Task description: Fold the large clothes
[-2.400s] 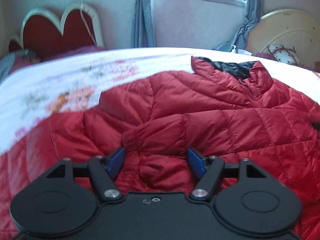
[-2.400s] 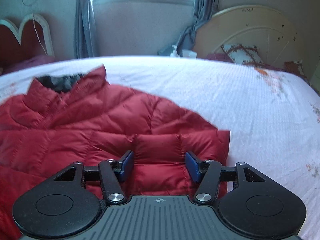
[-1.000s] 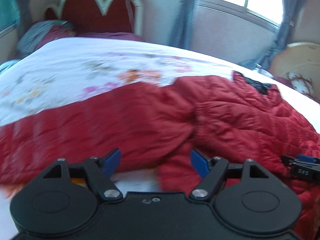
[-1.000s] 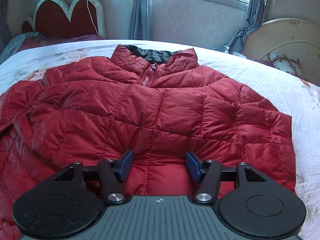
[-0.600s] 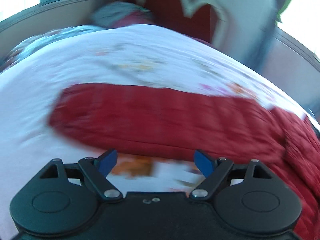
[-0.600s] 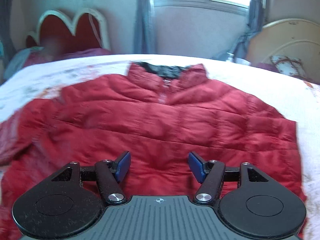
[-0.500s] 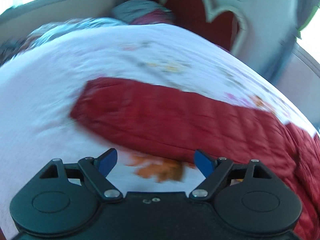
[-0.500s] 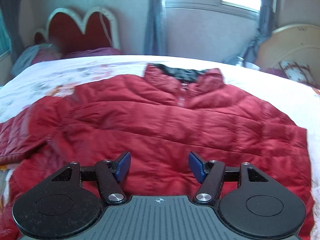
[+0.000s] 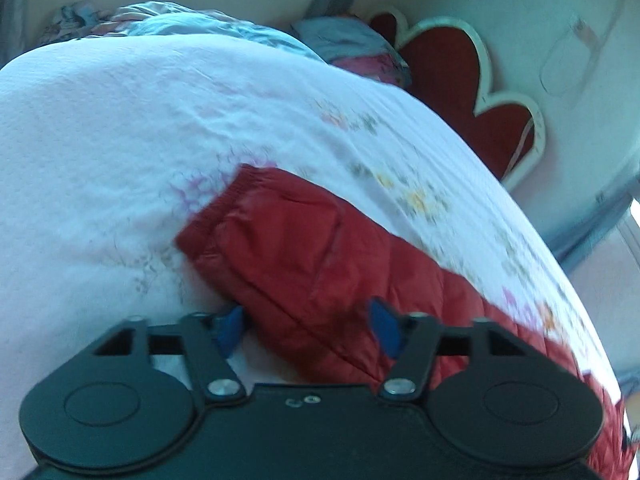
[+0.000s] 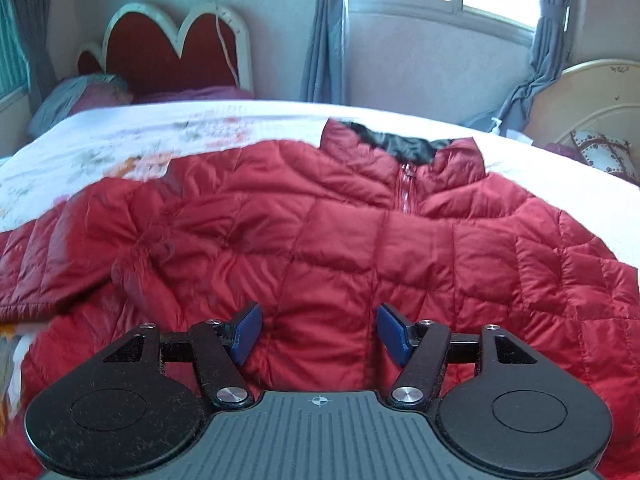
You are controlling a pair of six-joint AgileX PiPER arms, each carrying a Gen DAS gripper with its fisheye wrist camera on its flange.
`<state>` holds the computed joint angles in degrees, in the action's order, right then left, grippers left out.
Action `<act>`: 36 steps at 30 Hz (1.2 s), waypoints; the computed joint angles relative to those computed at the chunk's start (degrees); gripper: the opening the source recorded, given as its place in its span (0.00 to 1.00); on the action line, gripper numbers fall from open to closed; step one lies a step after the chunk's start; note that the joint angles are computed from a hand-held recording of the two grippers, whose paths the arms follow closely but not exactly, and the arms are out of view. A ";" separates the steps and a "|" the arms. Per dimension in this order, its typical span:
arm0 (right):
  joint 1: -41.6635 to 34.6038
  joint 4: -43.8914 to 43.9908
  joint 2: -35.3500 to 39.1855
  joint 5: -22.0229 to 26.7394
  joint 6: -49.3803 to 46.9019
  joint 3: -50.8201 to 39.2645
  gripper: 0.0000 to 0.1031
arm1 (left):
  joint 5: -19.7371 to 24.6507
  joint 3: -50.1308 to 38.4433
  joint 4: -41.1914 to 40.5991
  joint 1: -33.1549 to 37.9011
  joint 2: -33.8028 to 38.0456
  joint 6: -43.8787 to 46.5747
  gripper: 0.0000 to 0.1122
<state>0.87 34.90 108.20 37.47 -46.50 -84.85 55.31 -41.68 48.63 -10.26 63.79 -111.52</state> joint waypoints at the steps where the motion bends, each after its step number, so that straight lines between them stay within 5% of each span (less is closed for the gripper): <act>1: 0.74 -2.75 0.99 0.30 1.73 -1.01 0.61 | 0.00 -0.01 0.58 0.34 0.40 -0.80 0.32; 2: 1.49 -5.26 2.00 0.19 3.03 -1.57 0.62 | 0.26 0.40 1.44 0.09 0.12 -2.00 0.21; 6: 2.52 -6.23 2.37 -1.94 2.52 -0.94 0.71 | -0.28 -0.73 2.56 -0.18 0.87 -0.55 0.10; 14: -0.15 -2.24 2.54 2.68 1.63 -3.66 0.72 | 1.92 -13.02 10.77 -11.62 6.70 8.19 0.07; 19: -3.94 0.28 1.30 5.14 1.32 -4.02 0.72 | -5.20 -25.81 13.06 -17.95 16.41 18.25 0.07; 27: -12.89 0.64 0.02 6.16 3.25 -4.53 0.72 | -20.37 -50.46 -3.45 -24.02 39.97 46.26 0.07; 31: -16.99 -0.54 0.12 6.98 4.73 -5.68 0.72 | -19.42 -60.50 -15.43 -26.03 50.34 62.74 0.09; 36: -20.99 0.46 1.98 12.10 5.06 -9.27 0.72 | -14.73 -61.74 -17.71 -26.95 53.28 68.94 0.34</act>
<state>-20.11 35.37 110.17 49.57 -41.44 -94.12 40.59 -103.42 30.92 -37.21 117.08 -42.58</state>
